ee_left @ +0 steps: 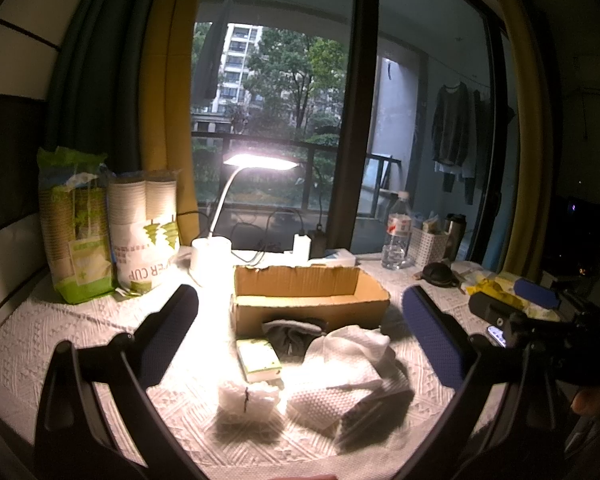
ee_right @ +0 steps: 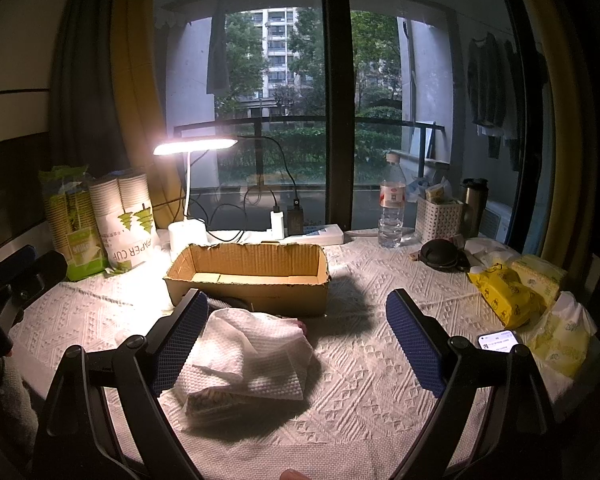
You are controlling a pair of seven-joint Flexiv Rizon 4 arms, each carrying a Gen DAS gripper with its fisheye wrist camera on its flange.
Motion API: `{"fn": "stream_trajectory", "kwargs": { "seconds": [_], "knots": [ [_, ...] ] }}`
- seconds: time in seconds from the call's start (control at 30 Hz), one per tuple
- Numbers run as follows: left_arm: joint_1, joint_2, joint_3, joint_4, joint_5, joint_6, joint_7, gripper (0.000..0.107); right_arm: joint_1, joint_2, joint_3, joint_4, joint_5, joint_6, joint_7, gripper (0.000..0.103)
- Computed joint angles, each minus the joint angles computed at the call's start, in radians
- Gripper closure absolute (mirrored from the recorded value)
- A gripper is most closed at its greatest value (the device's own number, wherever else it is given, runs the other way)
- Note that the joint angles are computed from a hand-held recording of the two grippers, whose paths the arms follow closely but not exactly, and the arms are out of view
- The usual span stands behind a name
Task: Organize soft objects
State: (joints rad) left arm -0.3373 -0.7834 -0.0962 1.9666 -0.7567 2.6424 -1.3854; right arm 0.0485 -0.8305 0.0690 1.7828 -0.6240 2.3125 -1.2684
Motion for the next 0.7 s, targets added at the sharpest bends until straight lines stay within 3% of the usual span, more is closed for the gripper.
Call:
{"fn": "stream_trajectory", "kwargs": {
  "seconds": [0.37,0.7],
  "knots": [
    [-0.015,-0.024,-0.009,-0.041,-0.068,-0.074,0.041,0.004,-0.017,-0.047,0.005,-0.041,-0.03,-0.041,0.024,0.01],
    [0.001,-0.067,0.011,-0.089,-0.144,-0.24,0.053,0.004,-0.055,-0.118,0.057,-0.141,-0.134,-0.18,0.087,0.01]
  ]
}}
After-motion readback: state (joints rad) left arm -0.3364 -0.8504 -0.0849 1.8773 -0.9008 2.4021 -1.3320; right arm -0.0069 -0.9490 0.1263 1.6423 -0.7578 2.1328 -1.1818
